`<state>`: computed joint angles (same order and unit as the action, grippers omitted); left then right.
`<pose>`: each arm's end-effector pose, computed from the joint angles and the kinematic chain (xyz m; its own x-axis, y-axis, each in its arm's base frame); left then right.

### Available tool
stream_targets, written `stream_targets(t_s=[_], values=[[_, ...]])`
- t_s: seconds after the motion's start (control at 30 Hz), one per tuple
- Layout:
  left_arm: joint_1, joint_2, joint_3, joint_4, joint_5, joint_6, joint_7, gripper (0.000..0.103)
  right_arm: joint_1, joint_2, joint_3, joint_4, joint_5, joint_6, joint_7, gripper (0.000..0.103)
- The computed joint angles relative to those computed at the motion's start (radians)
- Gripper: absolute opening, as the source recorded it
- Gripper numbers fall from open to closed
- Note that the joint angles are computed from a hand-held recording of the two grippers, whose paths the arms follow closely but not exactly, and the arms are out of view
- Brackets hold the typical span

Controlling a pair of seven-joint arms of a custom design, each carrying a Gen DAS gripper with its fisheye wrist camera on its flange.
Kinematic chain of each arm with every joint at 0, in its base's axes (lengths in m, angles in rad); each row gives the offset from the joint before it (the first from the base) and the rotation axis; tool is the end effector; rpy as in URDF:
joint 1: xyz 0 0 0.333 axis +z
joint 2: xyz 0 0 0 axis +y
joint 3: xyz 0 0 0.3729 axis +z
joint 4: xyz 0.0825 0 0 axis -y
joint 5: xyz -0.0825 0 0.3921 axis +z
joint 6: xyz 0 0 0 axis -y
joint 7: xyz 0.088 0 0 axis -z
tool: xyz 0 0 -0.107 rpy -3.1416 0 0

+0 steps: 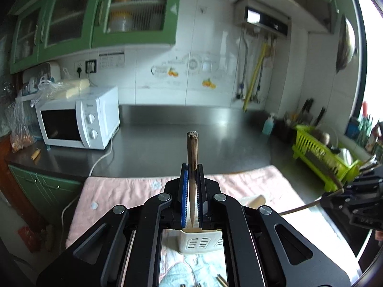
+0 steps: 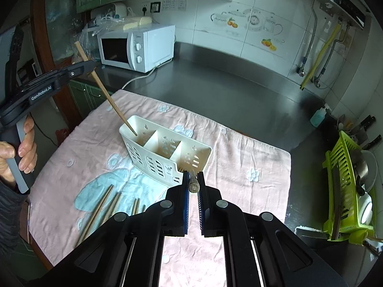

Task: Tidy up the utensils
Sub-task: 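Lower the chopsticks into the white holder and open both tools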

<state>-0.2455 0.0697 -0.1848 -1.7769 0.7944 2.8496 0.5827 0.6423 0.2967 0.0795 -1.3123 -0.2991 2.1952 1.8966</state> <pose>0.5684 -0.2978 0.6743 -0.1462 -0.9833 0.1085 -0.4683 -0.0278 -0.8831 0.5508 0.4565 0.6944 0.4411 -0.8932 0.0876 -0.6988 -0.4031 -0.5910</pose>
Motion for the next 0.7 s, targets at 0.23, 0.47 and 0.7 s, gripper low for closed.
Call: stream_targets(t_s=[0.23,0.47,0.7], values=[[-0.008,0.060,-0.004,0.049,-0.125,-0.056,0.125,0.006,-0.006,0.094,-0.007,0.134,0.069,-0.084,-0.042,0.007],[-0.018,0.053,0.016,0.029,-0.119,-0.029,0.107,0.011,0.001,0.075,-0.025,0.086,0.080,0.001,-0.015,0.026],[-0.002,-0.044,0.006,-0.082,-0.075,0.014,0.043,0.014,0.012,-0.070,-0.022,-0.142,-0.024,0.182,0.107,0.029]])
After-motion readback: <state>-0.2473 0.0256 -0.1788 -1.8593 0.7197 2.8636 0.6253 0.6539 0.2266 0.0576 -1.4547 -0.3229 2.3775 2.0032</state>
